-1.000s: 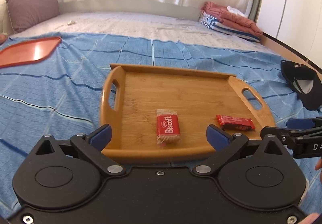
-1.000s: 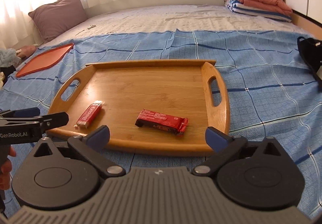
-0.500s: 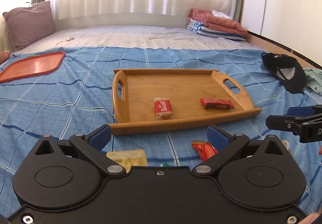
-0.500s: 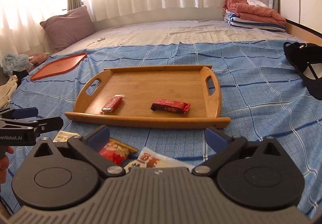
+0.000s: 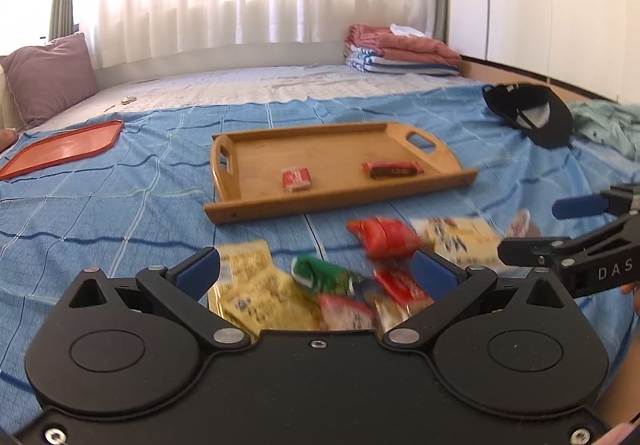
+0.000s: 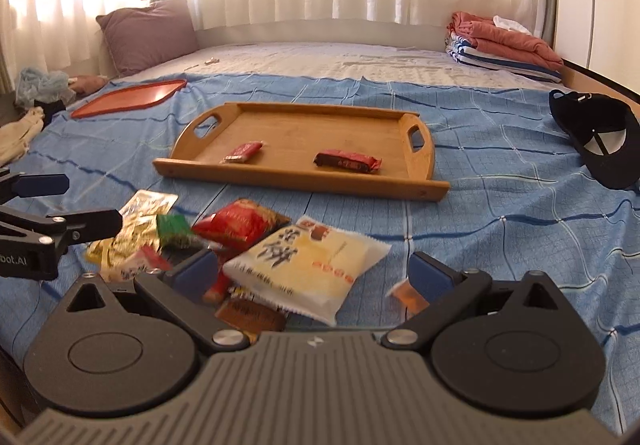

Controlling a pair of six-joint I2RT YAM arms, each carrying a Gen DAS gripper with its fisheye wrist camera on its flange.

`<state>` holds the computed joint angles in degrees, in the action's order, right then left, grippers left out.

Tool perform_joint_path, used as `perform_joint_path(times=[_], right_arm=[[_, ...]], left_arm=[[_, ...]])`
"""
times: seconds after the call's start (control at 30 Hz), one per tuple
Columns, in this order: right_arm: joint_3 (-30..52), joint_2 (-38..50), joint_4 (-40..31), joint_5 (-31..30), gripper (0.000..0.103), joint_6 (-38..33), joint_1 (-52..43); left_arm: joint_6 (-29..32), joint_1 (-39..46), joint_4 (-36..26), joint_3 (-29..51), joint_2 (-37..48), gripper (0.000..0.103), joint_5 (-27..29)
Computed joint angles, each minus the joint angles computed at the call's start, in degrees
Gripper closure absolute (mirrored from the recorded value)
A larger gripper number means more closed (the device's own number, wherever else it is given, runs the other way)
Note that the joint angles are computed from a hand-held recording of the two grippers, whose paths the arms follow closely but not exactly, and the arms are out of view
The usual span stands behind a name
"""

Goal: Organize snacks
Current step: 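Withdraw both grippers from the tray back toward the snack pile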

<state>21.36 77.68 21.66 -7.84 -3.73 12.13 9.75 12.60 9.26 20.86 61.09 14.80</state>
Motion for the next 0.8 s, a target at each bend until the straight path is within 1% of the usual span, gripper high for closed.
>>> perform_joint_path(times=[0.1, 0.2, 0.33, 0.4, 0.47, 0.57, 0.63, 0.67, 0.73, 0.8], right_arm=[[-1.9, -0.8, 0.8, 0.8, 0.0, 0.1, 1.1], [-3.6, -1.0, 2.0, 1.7, 0.0, 0.5, 2.4], [-5.7, 0.1, 4.9, 3.5, 0.0, 0.9, 4.9], [-6.2, 1.4, 6.3, 4.0, 0.0, 1.0, 5.8], [-6.5, 3.3, 8.0, 3.1, 0.0, 1.1, 5.8], [-6.4, 6.4, 10.4, 3.9, 0.0, 1.2, 6.6], [-6.4, 8.5, 12.2, 4.6, 0.0, 1.0, 7.1], [-6.3, 9.4, 12.9, 4.7, 0.0, 1.2, 7.3], [-5.9, 11.1, 14.1, 4.8, 0.0, 1.8, 7.8], [-5.8, 13.0, 15.9, 5.6, 0.0, 2.4, 8.5]], left_arm=[[-0.3, -1.4, 0.7, -2.5, -1.3, 0.0, -2.0], [0.1, -2.3, 1.8, -4.4, -1.3, 0.0, -2.7], [0.1, -3.3, 4.8, -6.5, -0.2, 0.001, -4.4], [0.0, -2.8, 5.8, -6.6, 1.1, 0.001, -4.0], [0.1, -1.8, 7.3, -6.6, 2.6, 0.003, -2.9], [0.8, -1.2, 8.5, -6.6, 3.8, 0.01, -2.1], [1.6, -0.7, 8.7, -6.5, 4.4, 0.017, -1.3], [2.0, -0.6, 9.0, -6.5, 4.7, 0.019, -1.0], [2.8, -0.9, 8.9, -6.1, 5.5, 0.031, -0.8], [3.7, -1.5, 8.0, -5.4, 6.5, 0.038, -1.3]])
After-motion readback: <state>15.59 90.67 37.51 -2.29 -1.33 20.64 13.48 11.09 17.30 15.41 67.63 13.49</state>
